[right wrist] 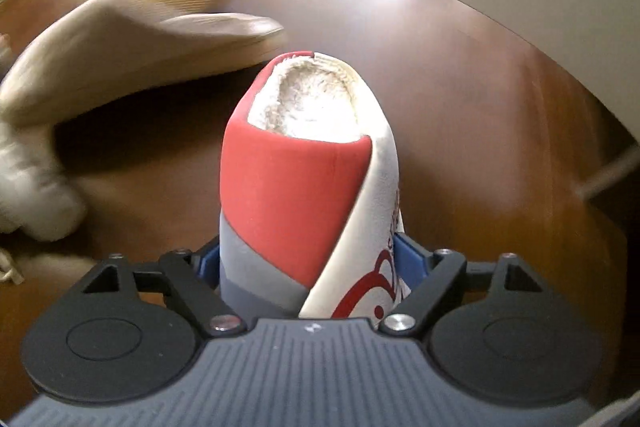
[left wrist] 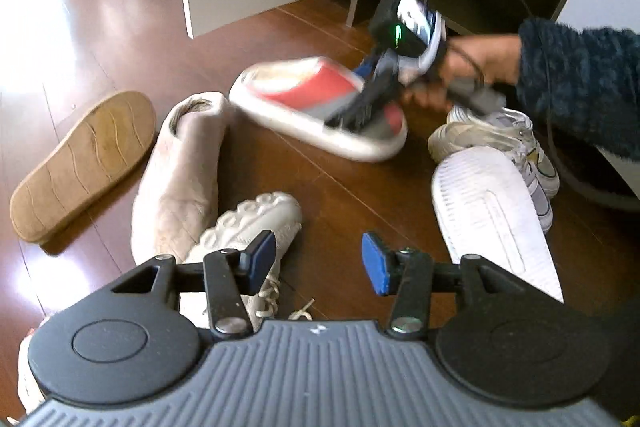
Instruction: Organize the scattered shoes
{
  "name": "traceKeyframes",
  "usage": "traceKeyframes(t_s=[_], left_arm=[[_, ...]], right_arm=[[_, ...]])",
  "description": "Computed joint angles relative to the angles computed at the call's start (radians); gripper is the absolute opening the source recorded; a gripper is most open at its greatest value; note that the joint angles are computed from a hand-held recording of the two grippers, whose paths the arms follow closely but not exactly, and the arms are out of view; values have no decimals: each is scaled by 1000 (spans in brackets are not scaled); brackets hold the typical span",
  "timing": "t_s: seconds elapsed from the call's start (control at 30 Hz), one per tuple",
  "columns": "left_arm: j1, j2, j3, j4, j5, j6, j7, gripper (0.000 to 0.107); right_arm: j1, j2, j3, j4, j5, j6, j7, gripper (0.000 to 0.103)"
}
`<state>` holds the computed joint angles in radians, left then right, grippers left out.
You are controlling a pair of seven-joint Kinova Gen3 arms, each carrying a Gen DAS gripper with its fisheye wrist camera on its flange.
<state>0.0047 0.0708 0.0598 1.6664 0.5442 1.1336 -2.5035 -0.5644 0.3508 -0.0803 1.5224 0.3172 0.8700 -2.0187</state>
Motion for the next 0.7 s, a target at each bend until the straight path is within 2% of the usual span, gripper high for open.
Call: traceKeyframes(t_s=[0.07,0.17,0.23,0.43,0.6,0.7], left_arm=[[1,6,1,8,3,-2,2,53],[7,18,7,15,5,-4,19,53],[15,22,14,16,0,-10,34,53],[43,30,34,23,1,-28,60,53],[63,20,43,25,-15,-28,64,53],[66,-8,37,18,-32,-5,63,53]], right_arm=[[28,-27,31,39,19,0,-19,81],[97,-78,29,105,4,-12,21,81],[107,-104,30,139,27,-7,16,81],[129,-146,23,210,72,-35,-101,84],[88,-144,8,196,125,37,-199,93],[30,-228,-26,250,216,48,-289,93]])
